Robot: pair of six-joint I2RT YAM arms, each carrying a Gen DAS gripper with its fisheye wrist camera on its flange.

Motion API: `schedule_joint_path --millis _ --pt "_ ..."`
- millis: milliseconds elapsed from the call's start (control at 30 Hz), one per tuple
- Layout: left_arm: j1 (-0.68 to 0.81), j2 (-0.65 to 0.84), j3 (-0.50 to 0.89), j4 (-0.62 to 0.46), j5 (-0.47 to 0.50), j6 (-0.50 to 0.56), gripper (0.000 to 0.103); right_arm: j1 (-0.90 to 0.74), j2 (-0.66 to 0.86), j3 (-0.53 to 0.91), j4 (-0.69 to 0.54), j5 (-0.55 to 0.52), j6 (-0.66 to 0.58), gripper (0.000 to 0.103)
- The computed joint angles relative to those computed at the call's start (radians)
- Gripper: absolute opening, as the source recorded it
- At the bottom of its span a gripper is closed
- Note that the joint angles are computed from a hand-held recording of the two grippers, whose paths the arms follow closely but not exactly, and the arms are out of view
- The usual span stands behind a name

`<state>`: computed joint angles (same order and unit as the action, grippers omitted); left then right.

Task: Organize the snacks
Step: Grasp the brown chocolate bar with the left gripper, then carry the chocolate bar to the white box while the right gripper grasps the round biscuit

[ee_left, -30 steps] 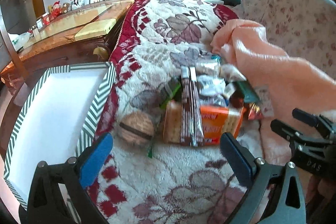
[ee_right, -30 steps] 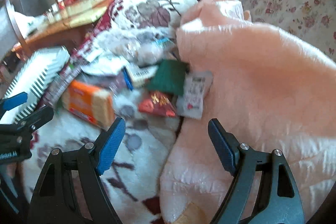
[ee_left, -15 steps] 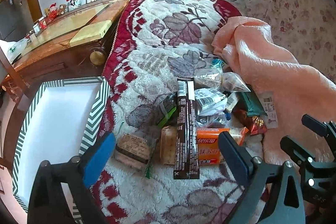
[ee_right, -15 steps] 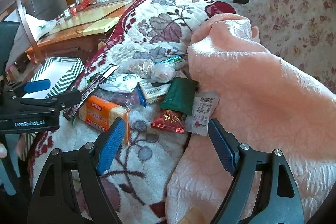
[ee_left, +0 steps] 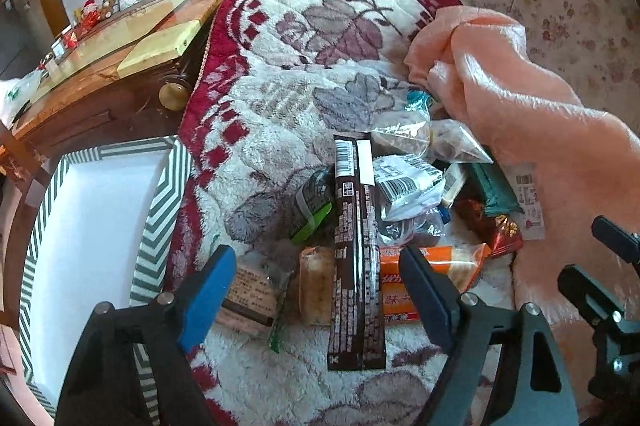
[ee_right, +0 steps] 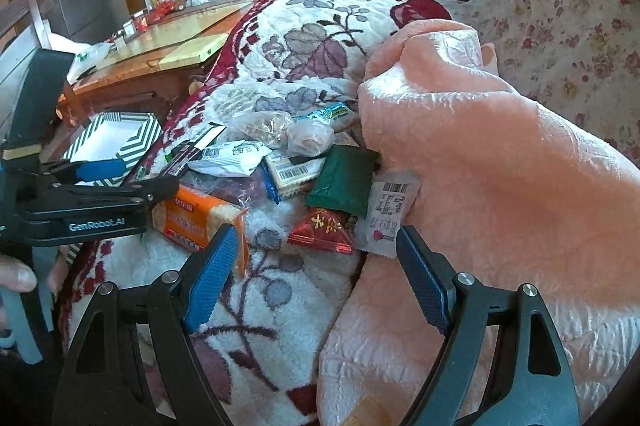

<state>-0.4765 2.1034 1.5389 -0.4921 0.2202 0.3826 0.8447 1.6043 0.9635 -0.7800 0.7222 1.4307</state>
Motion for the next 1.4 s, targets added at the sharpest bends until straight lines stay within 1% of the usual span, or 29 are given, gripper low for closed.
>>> schedule_joint_path --millis 33,167,233,267,300,333,400,500,667,767,933,1067,1233,1400 --pt "-0.004 0.009 0.012 -0.006 -0.003 0.005 0.084 -0.001 0.000 -0.004 0.005 -0.003 0.000 0.081" --pt "-0.012 0.061 0.095 -0.068 0.011 0.003 0.075 -0.007 0.000 -0.014 0.024 -0.012 -0.011 0.081" --pt "-0.014 0.090 0.138 -0.101 0.016 0.004 0.067 -0.010 -0.002 -0.019 0.030 -0.015 -0.016 0.081" --pt "-0.014 0.108 0.165 -0.125 0.023 0.005 0.055 -0.012 -0.004 -0.023 0.036 -0.019 -0.020 0.081" --pt "-0.013 0.119 0.181 -0.142 0.034 0.006 0.040 -0.014 -0.006 -0.026 0.039 -0.022 -0.020 0.081" --pt "-0.011 0.128 0.196 -0.157 0.044 0.007 0.036 -0.015 -0.007 -0.028 0.041 -0.023 -0.020 0.081" --pt "-0.008 0.123 0.192 -0.150 0.045 0.007 0.027 -0.018 -0.009 -0.034 0.047 -0.029 -0.019 0.081" --pt "0.008 0.110 0.181 -0.146 0.065 0.005 0.016 -0.023 -0.009 -0.040 0.059 -0.038 -0.024 0.081" --pt "0.045 0.073 0.143 -0.144 0.111 0.039 0.011 -0.025 0.008 -0.030 0.074 -0.047 -0.054 0.081" --pt "0.069 0.048 0.117 -0.140 0.128 0.053 0.010 -0.022 0.009 -0.029 0.093 -0.047 -0.075 0.081" --pt "0.107 0.032 0.108 -0.157 0.161 0.072 0.010 -0.021 0.006 -0.048 0.190 -0.065 -0.152 0.081" --pt "0.117 0.038 0.102 -0.168 0.170 0.092 0.010 -0.021 0.048 -0.018 0.197 -0.085 -0.191 0.081" --pt "0.128 0.024 0.065 -0.165 0.174 0.115 0.010 -0.025 0.055 -0.011 0.184 -0.098 -0.194 0.081" --pt "0.144 0.005 0.003 -0.150 0.178 0.161 0.010 -0.038 0.030 -0.050 0.224 -0.123 -0.177 0.081"
